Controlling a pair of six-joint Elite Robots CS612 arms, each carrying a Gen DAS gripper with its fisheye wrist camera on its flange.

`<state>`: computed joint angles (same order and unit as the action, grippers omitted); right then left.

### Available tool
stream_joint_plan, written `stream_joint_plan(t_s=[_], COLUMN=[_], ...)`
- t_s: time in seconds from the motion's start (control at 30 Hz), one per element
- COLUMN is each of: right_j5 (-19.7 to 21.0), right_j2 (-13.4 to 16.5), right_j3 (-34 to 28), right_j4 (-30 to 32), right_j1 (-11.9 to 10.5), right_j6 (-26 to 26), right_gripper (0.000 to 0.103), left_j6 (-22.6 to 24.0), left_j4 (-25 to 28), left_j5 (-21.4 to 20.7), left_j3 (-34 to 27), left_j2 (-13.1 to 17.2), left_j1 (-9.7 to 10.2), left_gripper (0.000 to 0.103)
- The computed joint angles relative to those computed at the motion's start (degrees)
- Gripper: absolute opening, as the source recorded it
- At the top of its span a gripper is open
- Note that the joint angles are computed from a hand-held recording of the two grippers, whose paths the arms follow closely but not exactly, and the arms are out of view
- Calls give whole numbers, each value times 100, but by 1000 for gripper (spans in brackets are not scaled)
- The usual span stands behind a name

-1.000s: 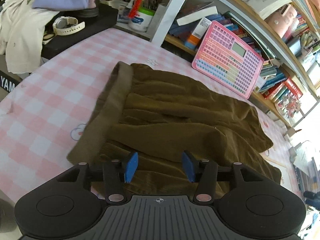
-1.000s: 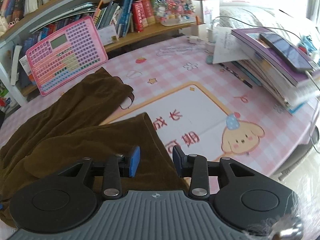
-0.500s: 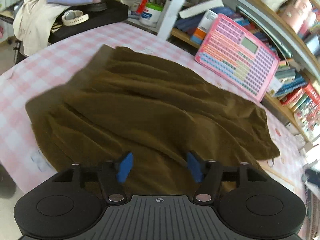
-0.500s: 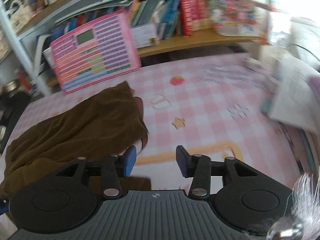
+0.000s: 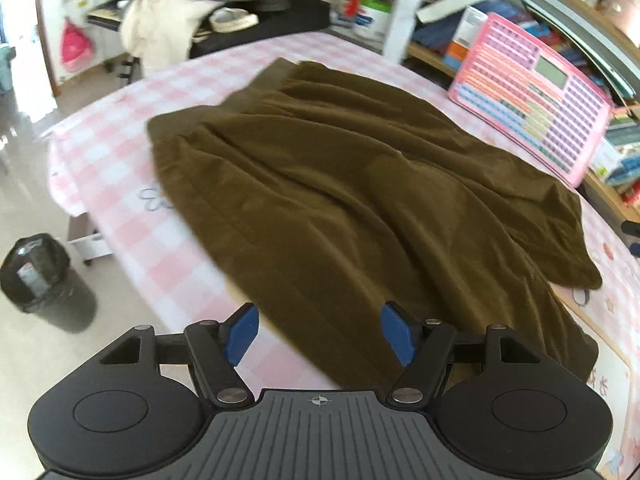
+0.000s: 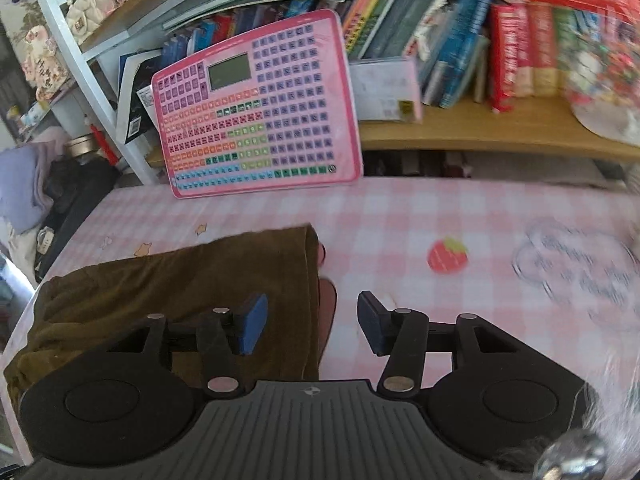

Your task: Fold clothes

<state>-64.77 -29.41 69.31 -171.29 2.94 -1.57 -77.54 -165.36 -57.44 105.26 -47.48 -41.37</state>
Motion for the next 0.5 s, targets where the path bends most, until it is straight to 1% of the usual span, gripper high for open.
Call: stream_joint_plan(t_s=[0.07, 0.17, 0.3, 0.4, 0.5], right_j5=[65, 167, 274, 451, 553], right_j2=[122, 271, 468, 611, 763], right_j3=[-265, -570, -936, -1189, -1472], right_j4=[238, 558, 960, 1177, 1325], right_j1=[6, 14, 20, 19, 42], right_j6=[-176, -511, -794, -768, -632], right_gripper=[51, 57, 58, 58, 58], left_j6=[-193, -411, -561, -740, -875], left_j4=[183, 476, 808, 1032, 1203], left_j5=[51, 88, 50, 34, 116], left_j3=[-8, -73, -155, -198, -214], left_j2=[-33, -53, -58, -71, -105], left_j1=[-38, -92, -127, -149, -173], left_gripper=[71, 71, 72, 72, 72])
